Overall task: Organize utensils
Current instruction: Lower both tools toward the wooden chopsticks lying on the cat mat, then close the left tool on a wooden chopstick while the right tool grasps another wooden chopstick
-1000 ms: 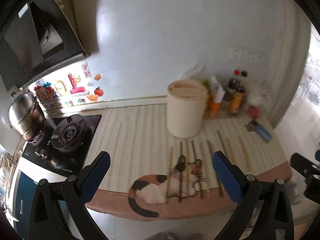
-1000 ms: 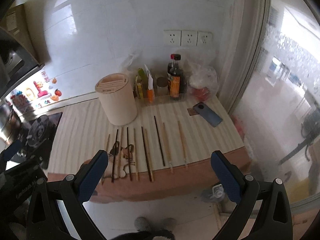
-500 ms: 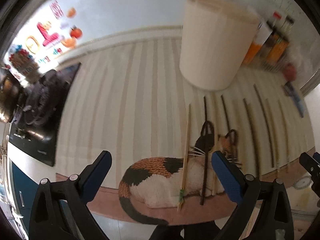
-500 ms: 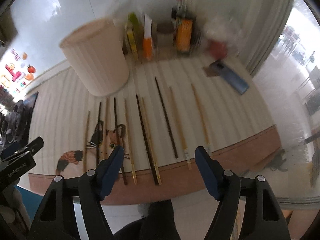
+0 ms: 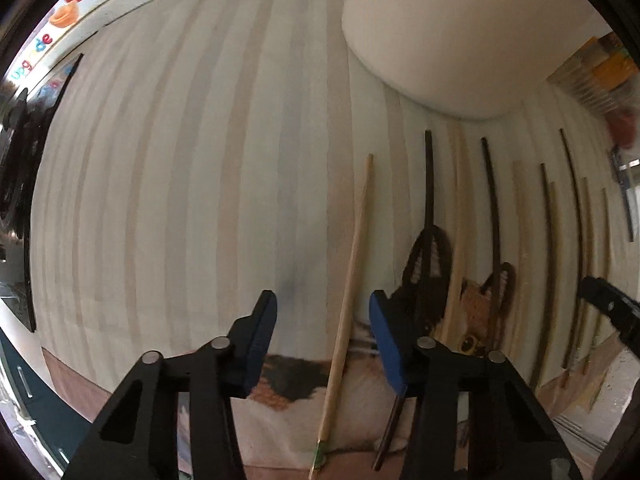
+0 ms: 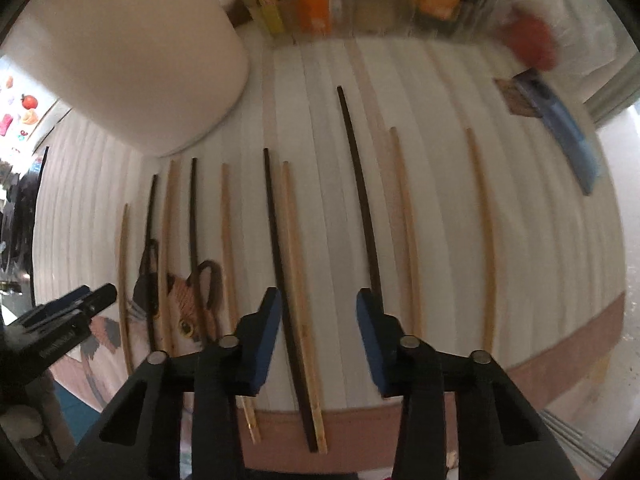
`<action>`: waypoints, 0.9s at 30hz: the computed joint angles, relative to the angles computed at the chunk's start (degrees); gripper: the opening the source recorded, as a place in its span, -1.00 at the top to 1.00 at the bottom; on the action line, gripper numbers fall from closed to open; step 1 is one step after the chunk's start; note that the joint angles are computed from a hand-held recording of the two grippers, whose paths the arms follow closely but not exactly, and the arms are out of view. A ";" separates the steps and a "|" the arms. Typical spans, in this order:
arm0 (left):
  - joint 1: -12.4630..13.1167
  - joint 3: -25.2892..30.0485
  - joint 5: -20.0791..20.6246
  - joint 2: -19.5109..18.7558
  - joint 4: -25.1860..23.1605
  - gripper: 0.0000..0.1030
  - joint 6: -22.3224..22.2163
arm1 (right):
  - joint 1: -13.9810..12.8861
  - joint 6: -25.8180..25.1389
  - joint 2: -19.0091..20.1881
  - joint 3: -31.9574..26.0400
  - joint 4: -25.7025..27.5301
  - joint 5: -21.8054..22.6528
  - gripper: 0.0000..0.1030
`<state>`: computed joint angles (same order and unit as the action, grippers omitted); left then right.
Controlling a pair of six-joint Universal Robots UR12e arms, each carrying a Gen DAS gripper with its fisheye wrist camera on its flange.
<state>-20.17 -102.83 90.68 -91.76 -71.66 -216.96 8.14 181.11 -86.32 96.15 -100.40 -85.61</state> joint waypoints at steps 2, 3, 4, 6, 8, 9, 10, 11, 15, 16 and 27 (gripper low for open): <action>-0.59 0.56 1.03 -0.51 -0.57 0.43 -0.24 | -0.51 0.08 0.73 -0.32 0.63 1.28 0.42; -0.71 0.74 1.03 -0.62 -0.73 0.55 -0.33 | -0.79 -0.35 1.23 -0.54 1.16 2.07 0.47; -0.78 0.83 0.88 -0.64 -0.83 0.81 -1.06 | -0.89 -0.68 1.61 -0.76 1.72 2.36 0.48; -0.79 0.89 0.70 -0.77 -0.99 0.89 -2.06 | -1.16 -1.42 2.36 -1.18 2.65 3.40 0.48; -0.77 1.02 0.66 -0.77 -1.39 0.91 -3.28 | -1.30 -2.52 3.18 -1.62 3.33 4.73 0.48; -0.72 0.87 0.72 -0.65 -1.37 0.91 -3.80 | -1.19 -3.12 3.54 -1.85 3.63 5.00 0.48; -0.67 0.72 0.64 -0.50 -1.41 0.91 -4.59 | -0.93 -3.86 4.06 -2.18 4.01 4.89 0.48; -0.52 0.60 0.58 -0.44 -1.43 0.91 -5.12 | -0.55 -4.15 4.56 -2.61 4.55 4.19 0.49; 1.12 -0.34 -1.21 0.95 -1.53 0.91 -6.25 | 1.67 -5.17 5.91 -4.57 5.52 0.08 0.59; 1.48 -0.72 -1.75 1.29 -1.38 0.91 -6.20 | 2.02 -5.11 6.03 -4.84 5.72 -0.43 0.64; 6.57 -2.01 -6.81 1.98 0.95 0.91 2.43 | 4.15 -4.22 7.65 -7.41 8.43 -5.09 0.88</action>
<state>-13.60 -104.84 83.88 -89.78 -70.71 -214.53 12.29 176.89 -78.68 88.74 -91.97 -90.70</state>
